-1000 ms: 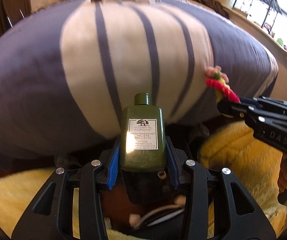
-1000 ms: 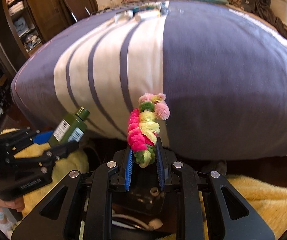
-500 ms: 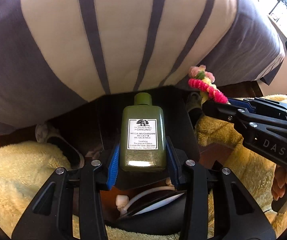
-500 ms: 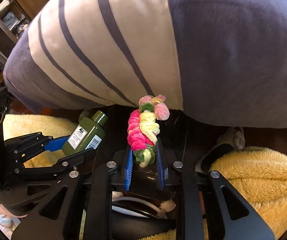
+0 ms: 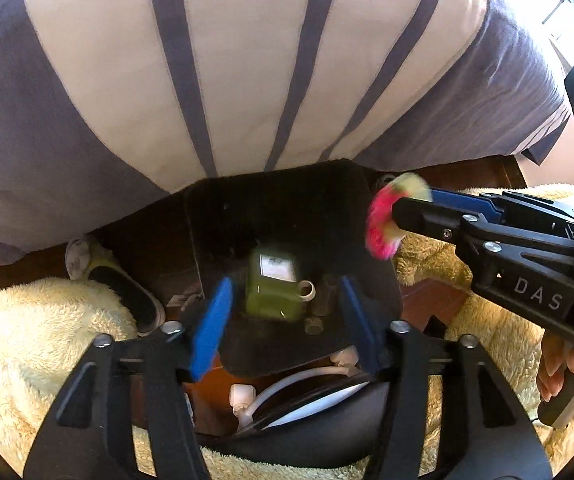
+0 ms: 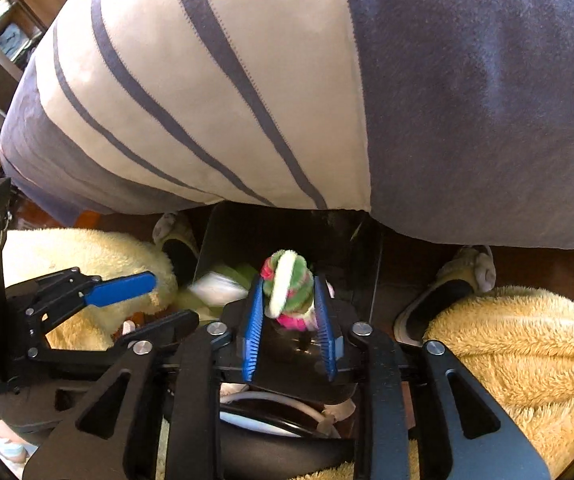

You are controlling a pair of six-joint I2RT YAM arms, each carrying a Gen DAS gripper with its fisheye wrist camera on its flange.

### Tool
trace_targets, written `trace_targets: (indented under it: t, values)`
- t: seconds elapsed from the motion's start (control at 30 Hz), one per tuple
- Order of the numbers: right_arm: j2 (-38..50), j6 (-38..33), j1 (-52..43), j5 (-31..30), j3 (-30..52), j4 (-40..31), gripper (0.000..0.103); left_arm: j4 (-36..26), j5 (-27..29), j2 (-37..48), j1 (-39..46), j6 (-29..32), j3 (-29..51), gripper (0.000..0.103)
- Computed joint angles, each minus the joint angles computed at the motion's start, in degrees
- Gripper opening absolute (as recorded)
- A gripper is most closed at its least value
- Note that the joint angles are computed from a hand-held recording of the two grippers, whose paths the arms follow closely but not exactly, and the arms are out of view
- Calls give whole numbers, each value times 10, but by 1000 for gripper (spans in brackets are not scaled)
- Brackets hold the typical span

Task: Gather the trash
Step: 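Lower both tools below the bed edge and release bottle and pom-pom string, then bring both open tools back over the remaining items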

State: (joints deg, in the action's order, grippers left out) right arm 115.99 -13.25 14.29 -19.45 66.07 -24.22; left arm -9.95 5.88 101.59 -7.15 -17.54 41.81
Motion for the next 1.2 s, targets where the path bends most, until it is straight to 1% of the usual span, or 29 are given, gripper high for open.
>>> trace_targets:
  t: [0.07, 0.13, 0.2, 0.27, 0.33, 0.37, 0.4, 0.43, 0.5, 0.6, 0.73, 0.83, 1.03, 1.13, 1.2]
  values:
    - [-3, 3, -2, 1, 2, 0, 35, 0, -2, -4, 2, -1, -1, 57]
    - [-7, 6, -6, 2, 2, 2, 47, 0, -3, -8, 6, -1, -3, 58]
    - [-13, 9, -13, 1, 2, 5, 53, -3, -10, -16, 6, -3, -4, 61]
    - [-22, 11, -19, -1, 0, 10, 62, -7, -22, -27, 5, 1, -7, 63]
    - [-35, 17, -26, -3, -4, 17, 76, -13, -41, -47, 2, 4, -9, 69]
    - [-47, 20, -31, -5, -8, 23, 81, -14, -47, -54, 3, 8, -11, 73]
    - [-54, 22, -32, -3, -9, 26, 90, -16, -54, -64, 3, 10, -12, 77]
    - [-62, 27, -34, 2, -11, 29, 95, -21, -65, -78, 2, 13, -12, 79]
    - [-83, 37, -37, 11, -14, 39, 96, -27, -80, -104, 4, 17, -15, 85]
    - [-113, 38, -45, 10, -11, 38, 97, -49, -105, -155, 9, 23, -11, 86]
    - [-165, 42, -53, 11, -1, 48, 99, -70, -116, -213, 25, 37, 7, 87]
    - [-174, 45, -56, 10, 30, 42, 99, -85, -119, -234, 39, 50, 34, 88]
    - [-136, 58, -43, 27, 121, 25, 99, -104, -138, -216, 58, 82, 105, 88]
    - [-113, 65, -33, 36, 160, 18, 99, -111, -116, -188, 85, 93, 146, 88]
    - [-96, 72, -26, 40, 190, 8, 99, -119, -112, -168, 98, 100, 175, 88]
